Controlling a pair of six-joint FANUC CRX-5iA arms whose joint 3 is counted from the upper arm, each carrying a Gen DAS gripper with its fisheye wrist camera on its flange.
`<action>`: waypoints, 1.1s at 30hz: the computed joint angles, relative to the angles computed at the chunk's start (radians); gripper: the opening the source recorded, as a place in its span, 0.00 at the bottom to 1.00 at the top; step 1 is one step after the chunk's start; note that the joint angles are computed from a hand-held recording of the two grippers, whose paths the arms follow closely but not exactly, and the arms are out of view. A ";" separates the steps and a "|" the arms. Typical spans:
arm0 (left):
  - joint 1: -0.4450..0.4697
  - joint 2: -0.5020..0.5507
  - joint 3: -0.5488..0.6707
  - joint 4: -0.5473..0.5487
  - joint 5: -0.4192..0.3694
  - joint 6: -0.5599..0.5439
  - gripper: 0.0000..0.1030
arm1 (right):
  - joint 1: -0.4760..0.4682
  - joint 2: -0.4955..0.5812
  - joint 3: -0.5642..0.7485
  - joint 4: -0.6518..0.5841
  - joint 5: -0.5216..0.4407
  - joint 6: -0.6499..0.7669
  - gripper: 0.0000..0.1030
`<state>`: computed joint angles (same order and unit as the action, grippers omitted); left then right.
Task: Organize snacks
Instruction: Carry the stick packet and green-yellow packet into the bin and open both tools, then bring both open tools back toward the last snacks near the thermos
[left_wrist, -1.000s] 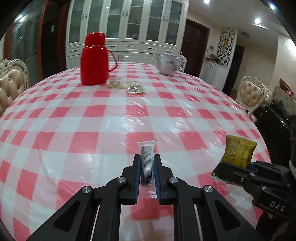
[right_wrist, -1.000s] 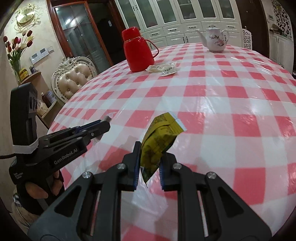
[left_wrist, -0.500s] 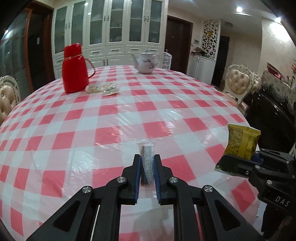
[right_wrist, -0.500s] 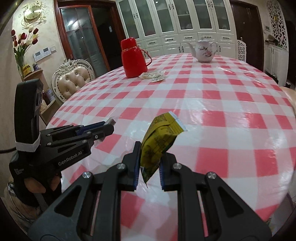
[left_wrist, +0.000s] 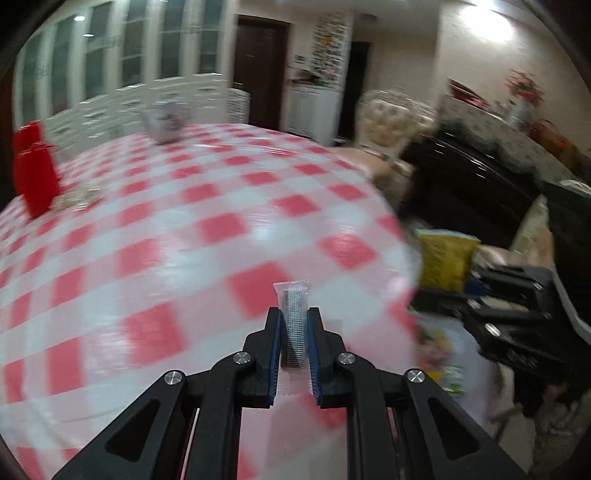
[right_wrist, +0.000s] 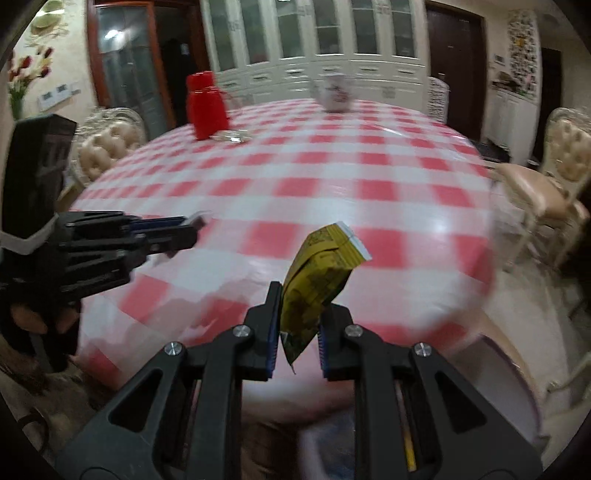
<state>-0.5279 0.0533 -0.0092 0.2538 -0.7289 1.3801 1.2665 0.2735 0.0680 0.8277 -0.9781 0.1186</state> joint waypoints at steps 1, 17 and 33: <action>-0.010 0.015 0.006 0.031 -0.007 -0.030 0.14 | 0.004 -0.017 -0.015 -0.001 -0.041 0.000 0.20; -0.158 0.242 0.119 0.409 -0.168 -0.377 0.60 | -0.009 -0.081 -0.062 -0.307 -0.476 0.329 0.26; 0.038 0.095 0.060 0.126 -0.003 -0.146 0.76 | -0.081 -0.066 -0.069 0.033 -0.105 -0.053 0.62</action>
<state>-0.4902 0.1488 0.0512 0.3796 -0.7322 1.2338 1.1857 0.2076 -0.0012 0.8603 -1.0834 0.0660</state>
